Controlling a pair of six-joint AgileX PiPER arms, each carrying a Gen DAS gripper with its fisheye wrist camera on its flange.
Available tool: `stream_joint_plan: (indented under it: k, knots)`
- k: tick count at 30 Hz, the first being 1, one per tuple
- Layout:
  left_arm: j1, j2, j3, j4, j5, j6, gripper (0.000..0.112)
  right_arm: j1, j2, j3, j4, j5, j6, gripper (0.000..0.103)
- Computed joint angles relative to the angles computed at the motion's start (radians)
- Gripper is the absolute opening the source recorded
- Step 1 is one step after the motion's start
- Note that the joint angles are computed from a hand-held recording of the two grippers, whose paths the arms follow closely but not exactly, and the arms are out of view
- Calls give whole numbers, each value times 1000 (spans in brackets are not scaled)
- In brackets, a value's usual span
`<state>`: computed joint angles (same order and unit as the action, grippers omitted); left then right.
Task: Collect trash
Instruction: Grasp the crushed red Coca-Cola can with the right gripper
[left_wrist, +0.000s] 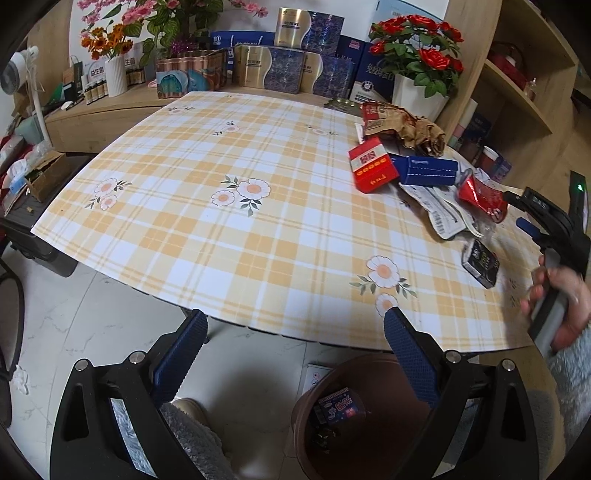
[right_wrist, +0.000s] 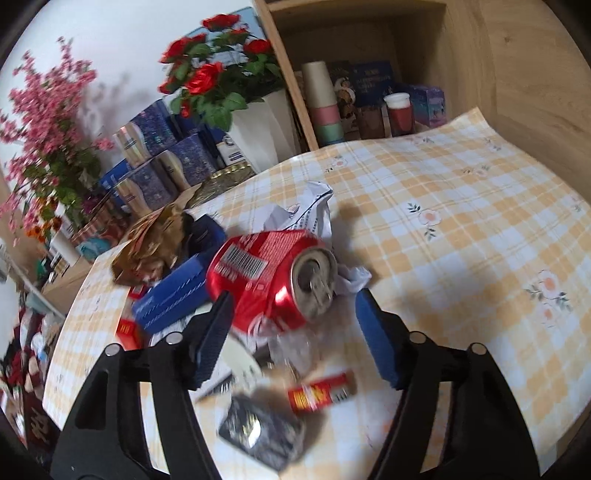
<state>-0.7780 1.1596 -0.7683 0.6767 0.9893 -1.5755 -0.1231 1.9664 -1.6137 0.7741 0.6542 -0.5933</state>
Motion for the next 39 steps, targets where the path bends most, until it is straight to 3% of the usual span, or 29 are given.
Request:
stream_joint_plan:
  k: [3,10,12,19,27,33,39]
  knots:
    - [29,11,0,-6,-23,19,94,26,70,-90,-87,0,161,62]
    - [86,58,-7,-34,-92,76,94,39,159,-201,-134,33,329,56]
    - [98,71,-13,-39,-109,90,94,29,154,-188,-96,33,320,49]
    - [125,108,-55,-45,-167,149,94,-12,62,-69,94,0,129,47]
    - [231,208,-208,-119,-297,343,91,-72,-10,16,271,47,-86,46]
    - [320,362,-426,-220,-352,542,82,-132,-37,70,362,100,-149,45]
    - [386,606,-778,-325,-296,728,75,-180,-47,118,413,131,-176,45]
